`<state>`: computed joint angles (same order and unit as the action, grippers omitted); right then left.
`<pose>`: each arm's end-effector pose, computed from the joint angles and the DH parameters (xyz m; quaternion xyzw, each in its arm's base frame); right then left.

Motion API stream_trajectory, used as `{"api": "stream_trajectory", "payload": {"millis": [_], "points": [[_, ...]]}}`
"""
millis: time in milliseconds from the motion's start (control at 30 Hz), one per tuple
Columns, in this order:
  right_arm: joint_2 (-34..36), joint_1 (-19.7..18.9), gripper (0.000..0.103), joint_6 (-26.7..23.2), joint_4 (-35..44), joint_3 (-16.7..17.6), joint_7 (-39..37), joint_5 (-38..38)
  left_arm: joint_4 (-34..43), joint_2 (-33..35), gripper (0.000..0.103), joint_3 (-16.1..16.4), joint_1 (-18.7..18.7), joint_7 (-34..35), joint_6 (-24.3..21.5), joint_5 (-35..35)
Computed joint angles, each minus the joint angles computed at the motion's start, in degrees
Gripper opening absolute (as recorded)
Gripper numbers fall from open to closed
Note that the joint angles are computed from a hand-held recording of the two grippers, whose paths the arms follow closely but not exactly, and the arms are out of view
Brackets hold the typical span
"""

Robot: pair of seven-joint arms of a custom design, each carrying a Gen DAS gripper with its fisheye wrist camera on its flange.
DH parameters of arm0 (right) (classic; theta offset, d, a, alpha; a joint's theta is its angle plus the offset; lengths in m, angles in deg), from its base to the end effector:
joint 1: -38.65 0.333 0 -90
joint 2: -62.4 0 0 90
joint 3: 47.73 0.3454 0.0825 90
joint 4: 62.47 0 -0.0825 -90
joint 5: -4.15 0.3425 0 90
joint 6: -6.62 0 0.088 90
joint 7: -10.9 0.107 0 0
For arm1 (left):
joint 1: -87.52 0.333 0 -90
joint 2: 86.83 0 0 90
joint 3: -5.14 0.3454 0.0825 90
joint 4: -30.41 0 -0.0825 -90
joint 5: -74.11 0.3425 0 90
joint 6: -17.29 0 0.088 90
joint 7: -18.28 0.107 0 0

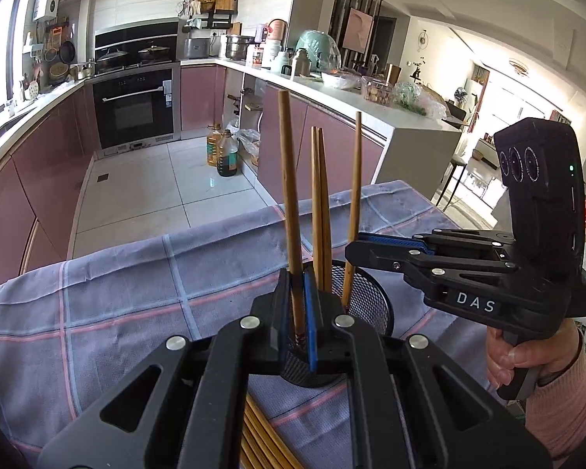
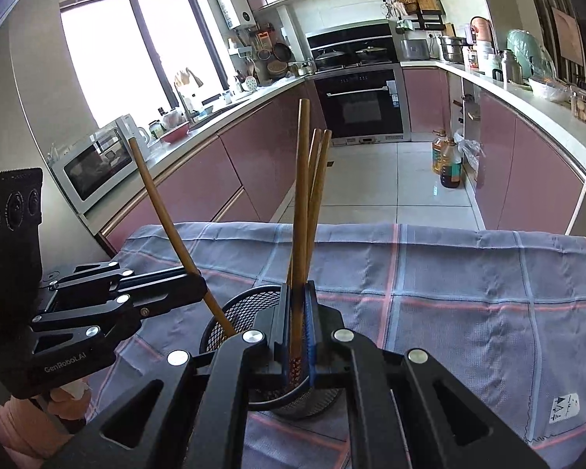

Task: Organize utensils
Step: 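Raise the chopsticks upright and insert them into the mesh cup with both tools, then open both tools to drop the chopsticks into the cup and withdraw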

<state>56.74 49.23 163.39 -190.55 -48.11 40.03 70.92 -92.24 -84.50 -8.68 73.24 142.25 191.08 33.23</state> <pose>0.5002 0.0538 0.5124 -0.7179 0.5445 -0.1119 0.4190 0.5113 -0.2144 0.5267 -0.4991 0.7540 -0.3940 0.1647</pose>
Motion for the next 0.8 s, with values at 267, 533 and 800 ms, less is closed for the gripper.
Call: {"api": "stream_trajectory", "payload": {"millis": [267, 533, 800], "points": [[2.1, 0.2, 0.013, -0.2, 1.7, 0.5, -0.7, 1.2, 0.3, 0.7, 0.012, -0.1, 0.6, -0.1, 1.0, -0.9], [-0.5, 1.1, 0.014, 2.6, -0.7, 0.9, -4.3, 3.9, -2.5, -2.2, 0.018, -0.7, 0.3, 12.9, 4.1, -16.4], [-7.8, 3.4, 0.023, 3.3, -6.5, 0.1, -13.1, 10.9, -6.9, -7.0, 0.025, 1.4, -2.5, 32.1, 6.7, -37.9]]}}
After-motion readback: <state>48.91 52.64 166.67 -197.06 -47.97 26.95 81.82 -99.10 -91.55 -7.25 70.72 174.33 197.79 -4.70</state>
